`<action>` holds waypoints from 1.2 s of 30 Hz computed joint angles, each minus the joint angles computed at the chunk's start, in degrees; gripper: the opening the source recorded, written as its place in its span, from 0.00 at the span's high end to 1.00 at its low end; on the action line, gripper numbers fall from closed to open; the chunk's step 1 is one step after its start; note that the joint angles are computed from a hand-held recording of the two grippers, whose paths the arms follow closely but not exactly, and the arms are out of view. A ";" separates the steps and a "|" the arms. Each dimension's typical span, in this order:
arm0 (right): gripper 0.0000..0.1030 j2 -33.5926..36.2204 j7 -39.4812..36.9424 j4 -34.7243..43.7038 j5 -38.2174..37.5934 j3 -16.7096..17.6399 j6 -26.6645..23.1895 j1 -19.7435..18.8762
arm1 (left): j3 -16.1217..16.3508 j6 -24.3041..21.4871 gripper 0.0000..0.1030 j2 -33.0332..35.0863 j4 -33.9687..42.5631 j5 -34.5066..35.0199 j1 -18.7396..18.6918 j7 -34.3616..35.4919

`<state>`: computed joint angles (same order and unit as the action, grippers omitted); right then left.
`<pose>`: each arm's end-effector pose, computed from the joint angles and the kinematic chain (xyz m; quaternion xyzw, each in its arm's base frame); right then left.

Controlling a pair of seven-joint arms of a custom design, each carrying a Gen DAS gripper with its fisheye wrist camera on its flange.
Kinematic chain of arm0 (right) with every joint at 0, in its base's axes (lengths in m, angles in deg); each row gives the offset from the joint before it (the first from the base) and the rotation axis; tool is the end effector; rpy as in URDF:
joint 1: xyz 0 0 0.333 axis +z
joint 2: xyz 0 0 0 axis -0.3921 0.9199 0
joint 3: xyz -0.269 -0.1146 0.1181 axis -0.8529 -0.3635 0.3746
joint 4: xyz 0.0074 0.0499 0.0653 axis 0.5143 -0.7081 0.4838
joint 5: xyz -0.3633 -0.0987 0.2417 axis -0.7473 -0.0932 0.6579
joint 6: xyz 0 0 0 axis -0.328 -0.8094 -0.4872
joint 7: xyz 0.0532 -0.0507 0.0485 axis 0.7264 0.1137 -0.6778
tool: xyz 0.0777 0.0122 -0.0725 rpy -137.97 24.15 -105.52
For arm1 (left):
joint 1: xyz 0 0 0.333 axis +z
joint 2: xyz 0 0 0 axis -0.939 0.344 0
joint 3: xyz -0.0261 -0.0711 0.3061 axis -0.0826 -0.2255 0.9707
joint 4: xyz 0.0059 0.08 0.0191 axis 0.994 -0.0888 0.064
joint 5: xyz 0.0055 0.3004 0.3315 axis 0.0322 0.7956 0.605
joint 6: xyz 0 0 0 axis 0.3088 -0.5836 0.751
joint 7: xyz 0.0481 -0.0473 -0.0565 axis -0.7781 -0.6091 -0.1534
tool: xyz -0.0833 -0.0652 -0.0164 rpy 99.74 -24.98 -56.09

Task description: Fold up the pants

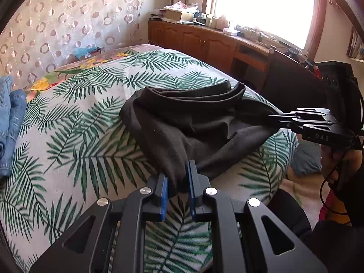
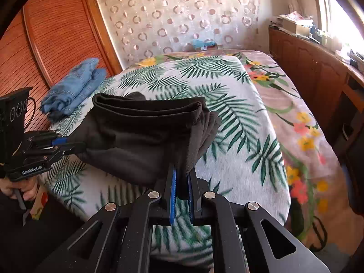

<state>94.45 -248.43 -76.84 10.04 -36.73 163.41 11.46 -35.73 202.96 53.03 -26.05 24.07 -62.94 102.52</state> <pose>0.6105 0.4028 0.3173 -0.5730 0.7007 -0.2413 0.3498 0.7546 -0.1251 0.2425 -0.3097 0.8811 -0.3498 0.0735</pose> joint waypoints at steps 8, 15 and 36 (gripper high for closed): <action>0.92 -0.24 -5.21 0.49 3.03 0.81 -1.41 -0.46 | -0.86 1.41 0.84 -0.99 -1.18 -1.43 0.69 0.84; 0.90 -2.10 -3.64 -1.04 0.79 0.40 -2.32 0.30 | -1.44 2.56 0.81 -2.53 -2.23 -3.75 1.06 3.44; 0.67 4.17 -9.34 6.23 3.04 0.73 -2.37 -1.87 | 2.49 4.92 0.52 5.06 8.67 6.30 -4.50 -6.75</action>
